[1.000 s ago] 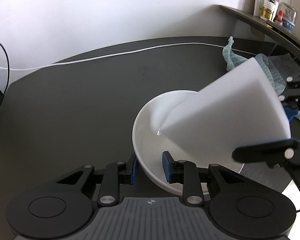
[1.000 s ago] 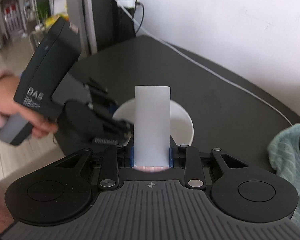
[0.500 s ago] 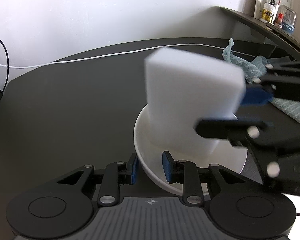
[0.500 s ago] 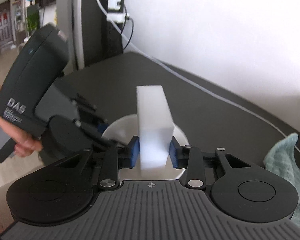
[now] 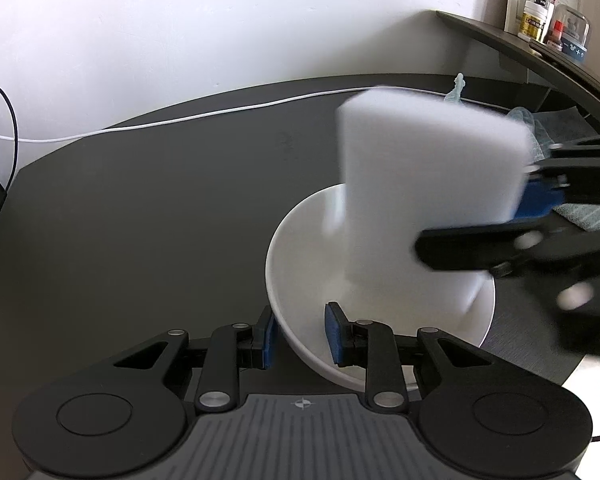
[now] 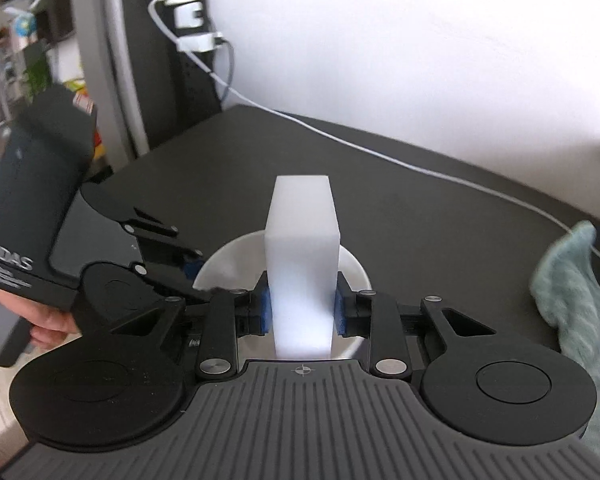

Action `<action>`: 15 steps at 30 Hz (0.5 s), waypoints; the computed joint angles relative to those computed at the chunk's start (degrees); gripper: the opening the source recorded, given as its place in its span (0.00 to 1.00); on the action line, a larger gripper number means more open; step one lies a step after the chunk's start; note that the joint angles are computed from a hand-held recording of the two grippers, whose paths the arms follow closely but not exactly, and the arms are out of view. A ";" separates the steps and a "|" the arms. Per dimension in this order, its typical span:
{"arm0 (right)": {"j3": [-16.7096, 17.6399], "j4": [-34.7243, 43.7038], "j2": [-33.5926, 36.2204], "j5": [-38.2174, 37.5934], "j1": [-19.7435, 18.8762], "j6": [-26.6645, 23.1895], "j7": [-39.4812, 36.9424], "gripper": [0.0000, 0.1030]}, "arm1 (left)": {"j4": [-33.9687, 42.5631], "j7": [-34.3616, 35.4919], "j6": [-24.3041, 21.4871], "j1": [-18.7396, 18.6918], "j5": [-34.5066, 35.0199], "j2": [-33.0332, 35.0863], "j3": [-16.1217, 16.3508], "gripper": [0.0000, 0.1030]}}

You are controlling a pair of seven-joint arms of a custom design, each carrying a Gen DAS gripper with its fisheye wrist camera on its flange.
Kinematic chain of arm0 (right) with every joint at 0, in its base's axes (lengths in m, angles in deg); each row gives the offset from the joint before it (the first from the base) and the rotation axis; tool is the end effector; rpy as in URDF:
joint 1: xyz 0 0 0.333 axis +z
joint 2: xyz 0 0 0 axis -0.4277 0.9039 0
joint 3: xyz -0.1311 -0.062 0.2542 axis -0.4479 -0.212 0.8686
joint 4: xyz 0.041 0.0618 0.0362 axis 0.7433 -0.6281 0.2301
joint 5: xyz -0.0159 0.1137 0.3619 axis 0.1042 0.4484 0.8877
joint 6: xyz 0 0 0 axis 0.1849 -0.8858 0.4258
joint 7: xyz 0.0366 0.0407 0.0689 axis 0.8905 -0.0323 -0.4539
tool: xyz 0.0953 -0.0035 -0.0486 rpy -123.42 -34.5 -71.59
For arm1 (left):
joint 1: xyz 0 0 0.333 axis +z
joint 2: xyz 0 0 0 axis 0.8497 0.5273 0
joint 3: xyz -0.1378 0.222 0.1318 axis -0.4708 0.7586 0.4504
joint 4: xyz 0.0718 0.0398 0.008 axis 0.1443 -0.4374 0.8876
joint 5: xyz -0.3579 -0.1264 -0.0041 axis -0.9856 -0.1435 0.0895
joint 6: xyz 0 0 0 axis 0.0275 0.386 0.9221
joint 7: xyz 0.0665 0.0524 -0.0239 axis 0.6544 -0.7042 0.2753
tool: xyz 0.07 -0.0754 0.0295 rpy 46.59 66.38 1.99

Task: Clean bowl
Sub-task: 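Scrub the bowl interior with the sponge in the right gripper while the left gripper holds the rim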

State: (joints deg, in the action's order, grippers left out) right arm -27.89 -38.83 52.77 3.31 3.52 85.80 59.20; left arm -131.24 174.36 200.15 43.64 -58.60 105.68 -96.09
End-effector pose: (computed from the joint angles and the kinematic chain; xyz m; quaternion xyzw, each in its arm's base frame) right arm 0.6030 0.3544 0.4795 -0.6808 0.6039 -0.2493 0.3311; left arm 0.7101 -0.2951 0.4332 -0.3699 0.8699 -0.3011 0.1258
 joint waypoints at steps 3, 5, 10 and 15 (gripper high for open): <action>-1.23 0.33 0.03 -1.88 1.00 -0.90 3.31 0.29 | -0.41 0.54 -0.25 0.57 -0.42 -0.33 -0.28 0.25; -1.80 2.98 2.15 -3.08 1.40 -2.40 4.06 0.29 | 0.43 -0.04 -0.92 0.30 -0.20 0.03 0.01 0.25; 0.59 6.54 7.04 1.16 -1.36 4.07 -1.15 0.29 | 1.33 0.14 -1.67 0.43 0.10 0.42 0.07 0.25; 8.75 7.06 7.32 14.65 -8.01 2.56 -17.37 0.29 | 0.09 0.72 -1.08 1.16 -0.62 -0.26 -0.21 0.26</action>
